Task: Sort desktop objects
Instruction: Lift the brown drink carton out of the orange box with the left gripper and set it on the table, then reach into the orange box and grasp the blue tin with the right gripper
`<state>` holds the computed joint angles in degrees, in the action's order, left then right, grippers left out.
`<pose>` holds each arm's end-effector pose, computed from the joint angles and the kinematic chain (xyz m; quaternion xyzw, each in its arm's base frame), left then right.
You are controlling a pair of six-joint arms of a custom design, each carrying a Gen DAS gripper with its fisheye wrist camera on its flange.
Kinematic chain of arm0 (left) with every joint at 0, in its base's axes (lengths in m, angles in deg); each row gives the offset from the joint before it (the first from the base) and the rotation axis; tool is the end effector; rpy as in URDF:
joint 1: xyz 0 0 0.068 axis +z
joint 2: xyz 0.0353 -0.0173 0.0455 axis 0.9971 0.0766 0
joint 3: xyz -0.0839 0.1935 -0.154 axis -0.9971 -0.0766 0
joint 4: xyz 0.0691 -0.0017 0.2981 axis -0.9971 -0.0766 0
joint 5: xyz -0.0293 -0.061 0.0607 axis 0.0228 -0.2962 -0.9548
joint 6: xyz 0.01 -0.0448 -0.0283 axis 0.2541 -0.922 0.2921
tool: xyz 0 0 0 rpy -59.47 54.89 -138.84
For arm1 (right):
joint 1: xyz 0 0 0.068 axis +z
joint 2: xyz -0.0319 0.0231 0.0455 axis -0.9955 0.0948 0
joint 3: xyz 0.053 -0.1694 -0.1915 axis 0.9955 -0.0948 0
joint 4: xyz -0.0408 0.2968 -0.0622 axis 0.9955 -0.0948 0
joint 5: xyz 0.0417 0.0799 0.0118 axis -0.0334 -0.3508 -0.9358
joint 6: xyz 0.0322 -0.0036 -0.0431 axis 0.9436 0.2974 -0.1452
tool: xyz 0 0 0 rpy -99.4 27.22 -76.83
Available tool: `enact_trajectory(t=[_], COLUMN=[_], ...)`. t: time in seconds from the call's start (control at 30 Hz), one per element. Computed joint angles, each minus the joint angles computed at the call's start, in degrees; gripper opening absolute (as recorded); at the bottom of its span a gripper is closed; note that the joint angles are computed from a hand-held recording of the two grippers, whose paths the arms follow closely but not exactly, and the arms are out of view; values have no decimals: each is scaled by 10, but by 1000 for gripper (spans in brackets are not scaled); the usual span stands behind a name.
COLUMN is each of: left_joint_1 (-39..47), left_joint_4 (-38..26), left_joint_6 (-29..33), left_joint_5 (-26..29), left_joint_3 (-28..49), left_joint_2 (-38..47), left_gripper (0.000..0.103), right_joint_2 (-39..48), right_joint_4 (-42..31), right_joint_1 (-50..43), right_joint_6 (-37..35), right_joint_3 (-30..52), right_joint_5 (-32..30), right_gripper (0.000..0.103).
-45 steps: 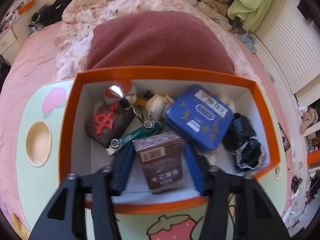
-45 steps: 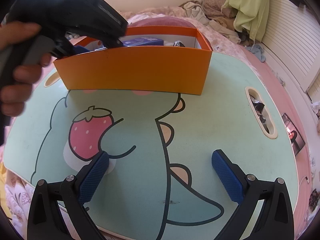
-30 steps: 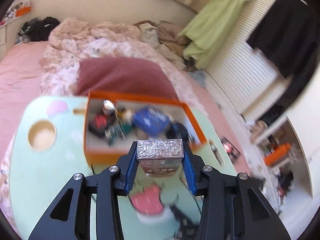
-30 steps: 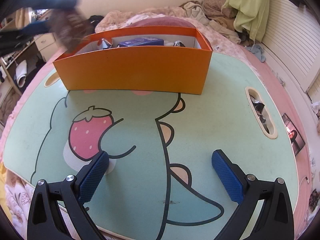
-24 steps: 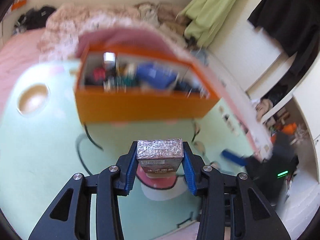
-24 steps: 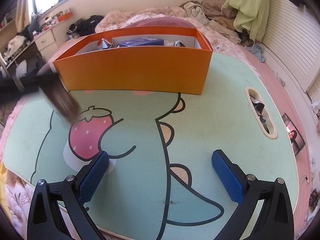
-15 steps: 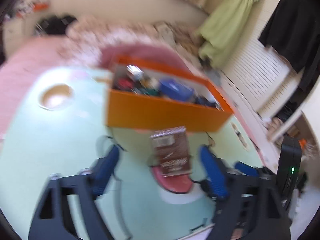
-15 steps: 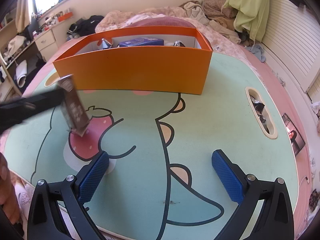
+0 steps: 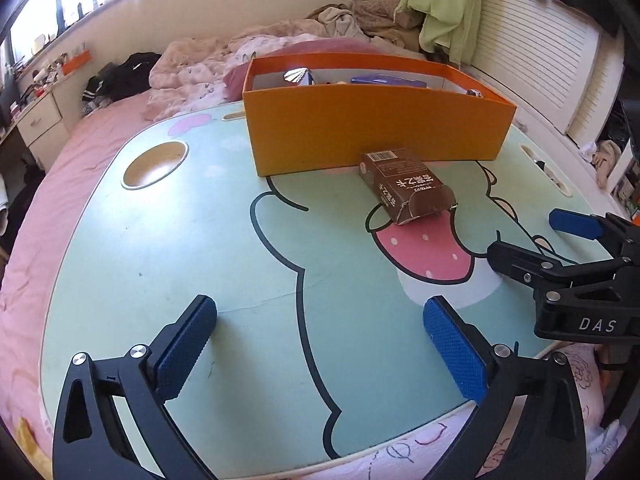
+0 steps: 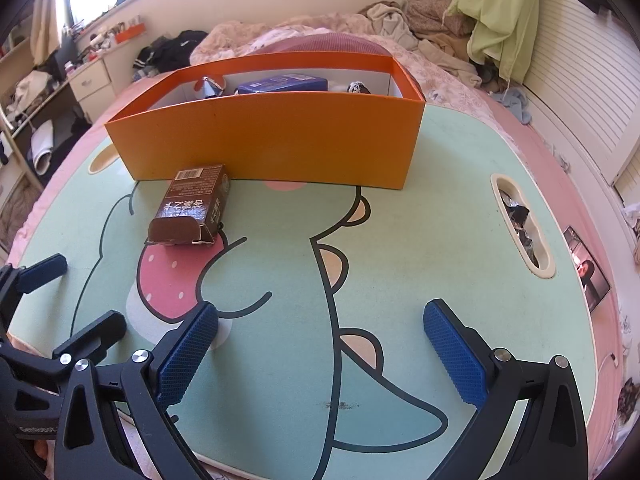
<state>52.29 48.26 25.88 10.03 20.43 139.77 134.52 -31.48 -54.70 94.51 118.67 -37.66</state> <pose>0.3293 -0.2161 0.1193 0.2547 0.9157 -0.0905 0.2973 0.2695 0.1354 0.1272 0.2200 0.9278 -0.0606 0.2952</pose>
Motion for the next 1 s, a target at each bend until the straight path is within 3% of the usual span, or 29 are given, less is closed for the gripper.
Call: enact_trajectory(t=[0.33, 0.43, 0.5, 0.57, 0.63, 0.7, 0.83, 1.0], left_joint_1=[9, 1, -2, -3, -5, -6, -5, -6], left_joint_4=[5, 3, 4, 4, 3, 3, 4, 11], left_joint_6=[4, -3, -6, -7, -9, -10, -9, -9], left_joint_5=[5, 0, -3, -4, -6, -7, -5, -4], left_joint_3=[-3, 2, 1, 2, 6, 8, 8, 0], left_joint_2=[1, 4, 3, 4, 7, 9, 9, 3], left_gripper=[103, 103, 103, 103, 103, 103, 103, 103], right_joint_2=[-6, -77, -127, -170, -170, -137, 72, 250], right_joint_4=[6, 37, 31, 34, 35, 54, 3, -114], right_joint_1=[2, -2, -3, -21, -57, -105, -181, -215], right_joint_6=[4, 22, 39, 3, -51, -106, -206, -244], right_joint_3=[-5, -55, -68, -63, -18, 30, 241, 424], right_joint_5=[-1, 8, 45, 60, 28, -33, -153, -214], right_gripper=[103, 91, 90, 90, 89, 89, 89, 89])
